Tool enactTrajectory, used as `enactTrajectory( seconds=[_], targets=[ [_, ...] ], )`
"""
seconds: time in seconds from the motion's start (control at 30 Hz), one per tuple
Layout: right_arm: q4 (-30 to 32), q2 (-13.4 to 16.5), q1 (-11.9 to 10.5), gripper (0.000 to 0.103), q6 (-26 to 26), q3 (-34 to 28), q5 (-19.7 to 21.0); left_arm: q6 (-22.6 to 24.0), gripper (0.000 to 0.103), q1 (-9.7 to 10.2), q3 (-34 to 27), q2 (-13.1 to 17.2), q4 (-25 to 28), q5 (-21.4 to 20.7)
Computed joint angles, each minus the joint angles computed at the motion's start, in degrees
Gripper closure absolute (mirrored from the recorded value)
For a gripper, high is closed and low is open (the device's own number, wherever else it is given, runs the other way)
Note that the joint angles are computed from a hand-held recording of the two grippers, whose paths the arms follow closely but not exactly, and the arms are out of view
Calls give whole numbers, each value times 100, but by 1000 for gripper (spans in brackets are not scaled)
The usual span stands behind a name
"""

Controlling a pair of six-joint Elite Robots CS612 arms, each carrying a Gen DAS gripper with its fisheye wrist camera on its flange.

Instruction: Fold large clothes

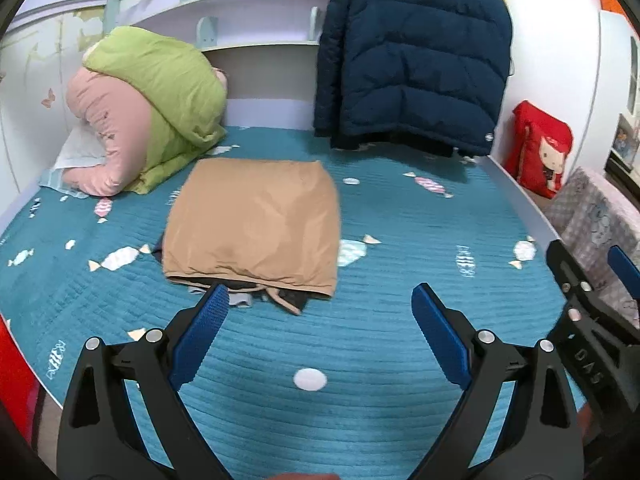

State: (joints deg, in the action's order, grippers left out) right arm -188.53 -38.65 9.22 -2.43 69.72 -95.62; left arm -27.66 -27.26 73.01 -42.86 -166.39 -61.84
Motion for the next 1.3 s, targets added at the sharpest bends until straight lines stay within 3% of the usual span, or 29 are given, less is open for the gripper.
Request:
enactTrajectory(
  seconds=[0.27,0.57,1.3],
  targets=[
    [-42,23,-71,13,81,-6,125,287,10,-116,-62,55,-275,247],
    [161,50,-103,13,152,-57,134,378,10,-122,-121,106,-412,78],
    [564,51,-186,13,169,-61,638,256,10,-109,-101,117,-166,43]
  ],
)
